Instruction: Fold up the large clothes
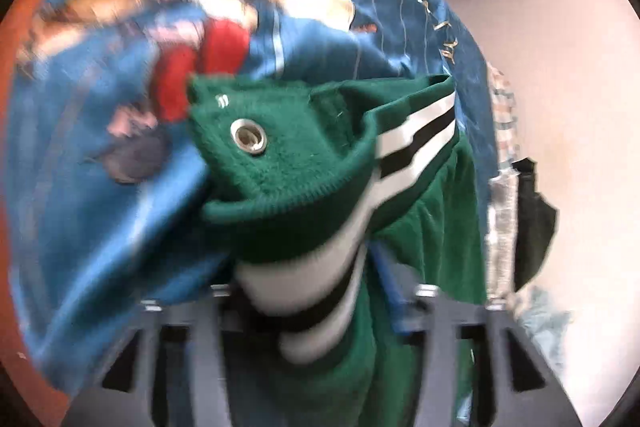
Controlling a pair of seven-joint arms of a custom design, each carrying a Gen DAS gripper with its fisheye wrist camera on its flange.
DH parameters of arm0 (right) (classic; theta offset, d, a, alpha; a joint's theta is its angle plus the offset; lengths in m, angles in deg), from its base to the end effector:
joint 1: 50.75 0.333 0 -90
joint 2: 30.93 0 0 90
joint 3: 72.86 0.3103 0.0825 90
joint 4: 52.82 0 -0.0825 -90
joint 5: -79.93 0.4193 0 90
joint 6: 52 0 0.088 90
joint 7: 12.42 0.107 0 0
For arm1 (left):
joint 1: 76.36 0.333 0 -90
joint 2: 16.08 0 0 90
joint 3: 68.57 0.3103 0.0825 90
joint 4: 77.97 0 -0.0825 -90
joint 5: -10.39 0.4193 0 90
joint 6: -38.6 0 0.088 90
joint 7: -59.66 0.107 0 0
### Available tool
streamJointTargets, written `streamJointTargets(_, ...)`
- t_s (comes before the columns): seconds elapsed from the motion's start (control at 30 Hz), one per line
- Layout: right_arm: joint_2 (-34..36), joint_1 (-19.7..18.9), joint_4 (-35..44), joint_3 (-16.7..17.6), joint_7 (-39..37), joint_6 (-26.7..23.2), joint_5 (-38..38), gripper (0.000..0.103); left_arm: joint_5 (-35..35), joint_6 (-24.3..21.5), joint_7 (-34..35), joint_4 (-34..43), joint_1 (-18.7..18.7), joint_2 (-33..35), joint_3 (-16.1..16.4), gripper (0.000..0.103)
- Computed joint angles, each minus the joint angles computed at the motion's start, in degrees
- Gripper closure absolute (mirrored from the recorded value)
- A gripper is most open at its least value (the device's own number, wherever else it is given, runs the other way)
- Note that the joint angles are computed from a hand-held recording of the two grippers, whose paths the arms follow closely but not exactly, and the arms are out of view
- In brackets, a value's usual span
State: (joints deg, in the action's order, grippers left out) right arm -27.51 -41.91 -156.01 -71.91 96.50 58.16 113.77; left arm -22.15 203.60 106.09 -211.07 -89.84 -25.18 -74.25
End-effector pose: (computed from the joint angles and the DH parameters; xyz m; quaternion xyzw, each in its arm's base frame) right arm 0.6084 0.1444 0.5071 -0.5502 0.7873 0.2229 0.1665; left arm 0.5366 -0.1551 0.4559 0.8793 -0.2976 0.3648 0.0714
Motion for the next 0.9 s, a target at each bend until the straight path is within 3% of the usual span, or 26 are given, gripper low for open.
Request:
streamJointTargets(0.07,-1.1,-0.2,-1.8,-0.2,0.4,1.0,1.6,0.036,-1.6,1.3,2.1,1.4,1.4,1.8,-1.7,0.032)
streamJointTargets(0.13,-1.8,-0.4,-3.1,-0.4,0.3,1.7,2.7,0.036,8.5,-0.8,-5.9,3.4,2.8,3.0,-2.5,0.03)
streamJointTargets(0.17,-2.1,-0.4,-3.7,-0.4,0.4,2.0,3.0,0.036,17.4,-2.6,-12.9,5.4,4.5,4.2,-3.5,0.03)
streamJointTargets(0.23,-2.4,-0.6,-4.5,-0.6,-0.1,2.7,4.3,0.036,27.8,-5.7,-21.2,8.4,5.9,5.6,-4.6,0.06)
streamJointTargets(0.27,-2.6,-0.6,-4.6,-0.6,0.3,2.8,4.3,0.036,32.6,-9.3,-23.9,11.4,6.3,6.4,-4.9,0.071)
streamJointTargets(0.3,-2.9,-0.6,-4.8,-0.6,0.7,2.9,3.9,0.036,34.1,-9.8,-25.1,12.6,6.3,6.7,-4.8,0.076)
streamJointTargets(0.47,-6.6,-0.6,-5.4,-0.8,5.3,4.6,-2.3,0.036,28.1,-9.1,-18.4,15.3,6.1,4.8,-2.9,0.08)
streamJointTargets(0.67,-11.1,-1.9,-6.3,-1.0,14.2,1.0,-15.8,0.036,34.5,-16.2,-14.2,20.8,8.7,2.6,-1.8,0.081)
streamJointTargets(0.8,-13.0,-3.2,-11.0,-2.3,14.5,0.4,-14.6,0.036,43.4,-20.0,-12.6,24.3,9.9,0.4,-2.8,0.082)
streamJointTargets(0.9,-14.1,-4.2,-16.6,-3.6,12.4,1.6,-10.1,0.036,41.7,-18.7,-5.7,27.0,7.6,1.1,-3.4,0.083)
